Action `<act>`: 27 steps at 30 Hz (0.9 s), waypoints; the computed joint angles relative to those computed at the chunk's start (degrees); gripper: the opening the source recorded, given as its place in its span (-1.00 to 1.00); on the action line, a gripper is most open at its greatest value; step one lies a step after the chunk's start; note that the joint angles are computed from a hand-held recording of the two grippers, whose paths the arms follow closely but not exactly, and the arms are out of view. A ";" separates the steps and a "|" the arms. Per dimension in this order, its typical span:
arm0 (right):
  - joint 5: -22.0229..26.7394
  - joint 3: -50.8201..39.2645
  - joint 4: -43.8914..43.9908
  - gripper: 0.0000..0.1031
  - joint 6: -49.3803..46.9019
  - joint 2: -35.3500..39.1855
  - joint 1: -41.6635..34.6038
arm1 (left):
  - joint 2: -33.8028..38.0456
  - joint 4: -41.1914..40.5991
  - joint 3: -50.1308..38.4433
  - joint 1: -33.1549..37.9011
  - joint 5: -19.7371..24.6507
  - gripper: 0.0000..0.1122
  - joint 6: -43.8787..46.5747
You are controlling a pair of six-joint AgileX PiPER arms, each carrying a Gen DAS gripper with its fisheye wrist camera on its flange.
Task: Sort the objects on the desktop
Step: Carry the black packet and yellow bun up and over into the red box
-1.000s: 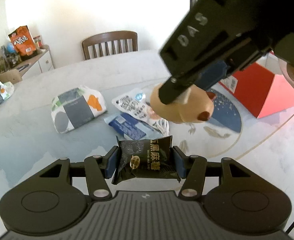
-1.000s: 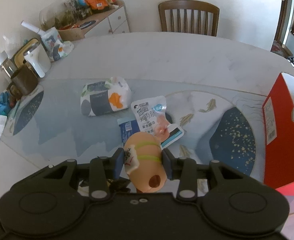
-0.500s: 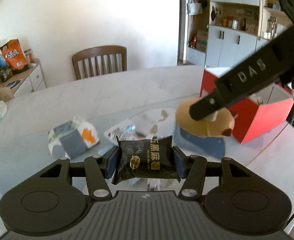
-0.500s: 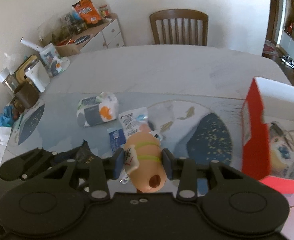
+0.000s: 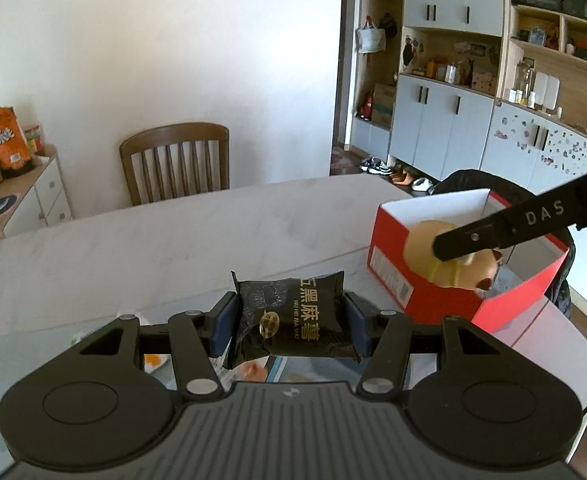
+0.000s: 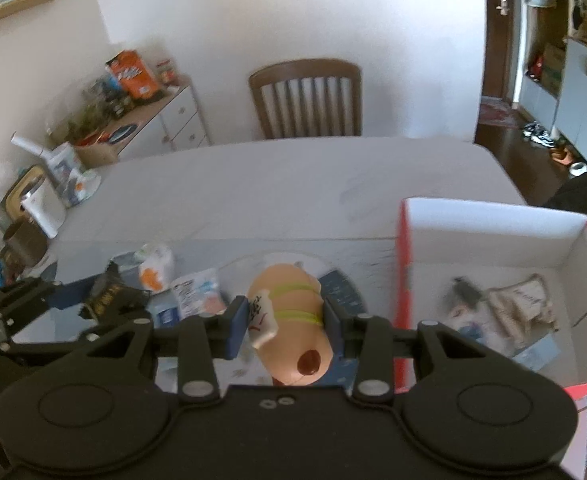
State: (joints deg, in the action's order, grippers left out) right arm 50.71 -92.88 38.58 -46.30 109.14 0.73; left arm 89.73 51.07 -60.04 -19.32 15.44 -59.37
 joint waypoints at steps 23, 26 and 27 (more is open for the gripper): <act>10.89 -28.57 -1.00 -0.23 0.50 18.84 -15.83 | 27.70 -19.46 -40.25 -11.83 12.31 -0.01 21.76; 12.36 -33.37 -1.61 -0.23 1.64 21.93 -16.87 | 32.10 -24.23 -47.11 -12.56 15.03 -0.01 27.38; 13.74 -36.45 -1.91 -0.23 2.37 23.74 -17.45 | 33.64 -25.64 -49.56 -12.73 16.13 -0.01 29.23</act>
State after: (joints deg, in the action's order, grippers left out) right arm 64.45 -129.34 36.67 -43.93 132.88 -16.72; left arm 123.37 25.43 -109.59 -32.05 31.57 -30.15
